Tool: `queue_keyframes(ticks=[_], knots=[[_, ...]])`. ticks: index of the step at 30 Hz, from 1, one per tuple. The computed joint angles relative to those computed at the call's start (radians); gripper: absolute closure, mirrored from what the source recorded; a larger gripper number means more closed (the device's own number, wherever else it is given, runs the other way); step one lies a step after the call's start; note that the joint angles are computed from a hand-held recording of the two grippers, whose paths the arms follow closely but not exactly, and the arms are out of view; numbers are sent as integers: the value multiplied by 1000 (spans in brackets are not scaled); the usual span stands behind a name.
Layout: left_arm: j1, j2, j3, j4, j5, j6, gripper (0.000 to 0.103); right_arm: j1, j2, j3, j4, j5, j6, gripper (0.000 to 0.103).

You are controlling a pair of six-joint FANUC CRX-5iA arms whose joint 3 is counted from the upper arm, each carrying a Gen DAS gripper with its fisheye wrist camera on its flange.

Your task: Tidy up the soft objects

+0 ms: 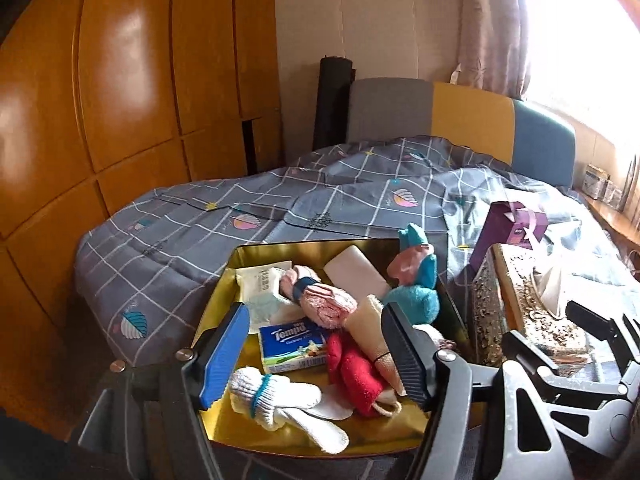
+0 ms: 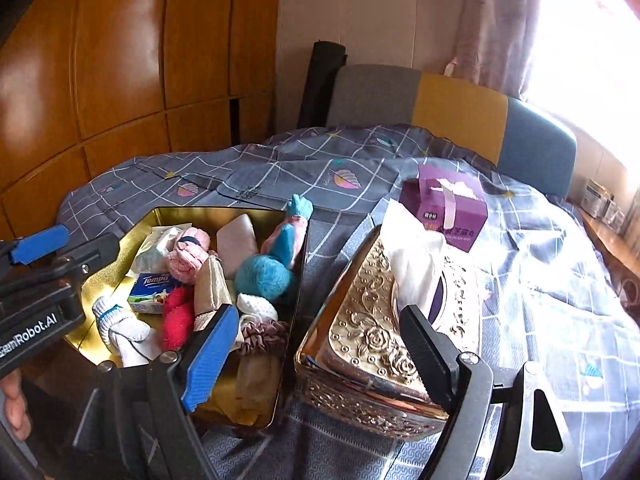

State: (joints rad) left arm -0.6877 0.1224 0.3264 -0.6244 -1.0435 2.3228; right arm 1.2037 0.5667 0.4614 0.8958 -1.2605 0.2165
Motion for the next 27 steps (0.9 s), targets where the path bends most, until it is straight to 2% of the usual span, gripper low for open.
queue_keyframes(ticks=[8,27], knots=[[-13,7,11,-29,-33,25,34,5,-9,-23,21,-1,-32,20],[-11,4,5,-23,-35,20,34,5,1,-8,14,-1,-24,18]])
